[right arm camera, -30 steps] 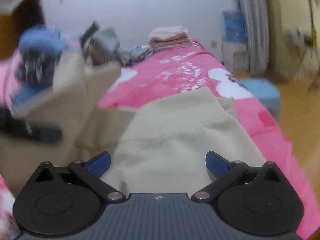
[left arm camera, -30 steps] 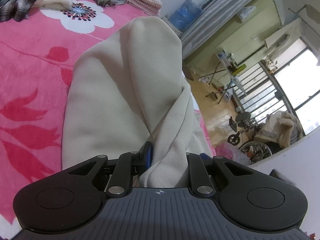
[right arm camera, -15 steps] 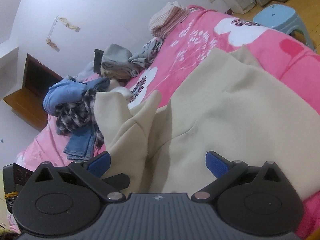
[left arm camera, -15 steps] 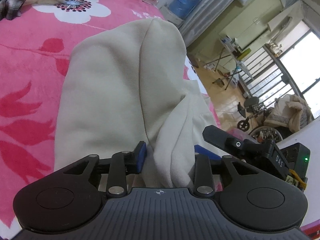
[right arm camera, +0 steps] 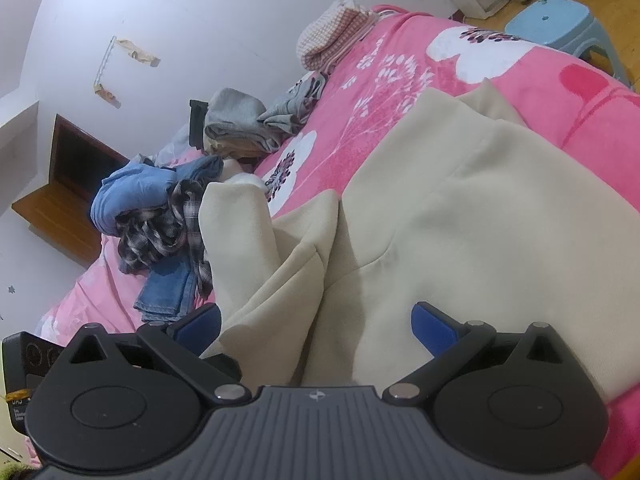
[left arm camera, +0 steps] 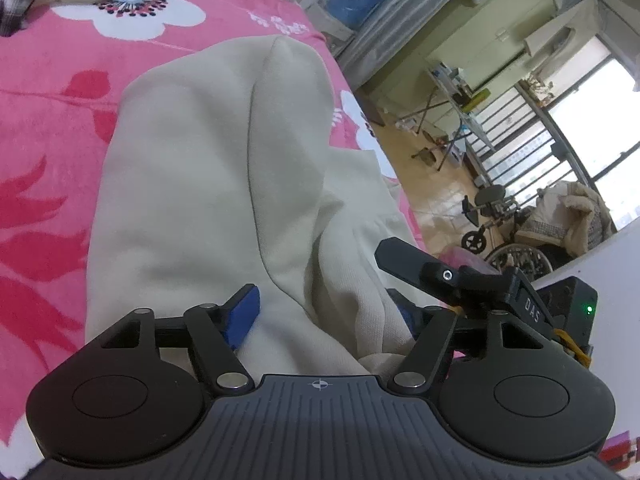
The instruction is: Fold clothes
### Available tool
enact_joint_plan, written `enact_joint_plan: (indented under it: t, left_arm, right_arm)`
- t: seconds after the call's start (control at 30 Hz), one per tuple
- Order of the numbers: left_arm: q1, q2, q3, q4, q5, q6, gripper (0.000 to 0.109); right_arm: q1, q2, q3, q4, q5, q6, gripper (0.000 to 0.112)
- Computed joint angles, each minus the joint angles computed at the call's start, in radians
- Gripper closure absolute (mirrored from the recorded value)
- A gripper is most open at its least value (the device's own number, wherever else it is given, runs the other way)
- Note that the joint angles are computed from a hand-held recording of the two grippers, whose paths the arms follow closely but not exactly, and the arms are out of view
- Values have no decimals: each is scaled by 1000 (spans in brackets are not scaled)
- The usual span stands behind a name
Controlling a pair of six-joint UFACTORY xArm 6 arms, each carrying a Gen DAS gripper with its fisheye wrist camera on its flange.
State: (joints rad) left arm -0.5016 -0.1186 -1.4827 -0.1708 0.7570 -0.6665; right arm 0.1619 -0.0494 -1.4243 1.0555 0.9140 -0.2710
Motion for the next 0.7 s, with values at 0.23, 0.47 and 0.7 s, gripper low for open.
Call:
enact_joint_plan:
  t: [0.23, 0.47, 0.7]
  left_arm:
    - [3, -9, 8, -20, -5, 7, 36]
    - [1, -6, -2, -22, 3, 16, 34]
    - [-1, -13, 3, -30, 3, 37, 33]
  right_arm:
    - [-3, 0, 5, 16, 0, -1, 9]
    - [-3, 0, 8, 22, -2, -2, 9]
    - [-5, 0, 10, 33, -2, -1, 9]
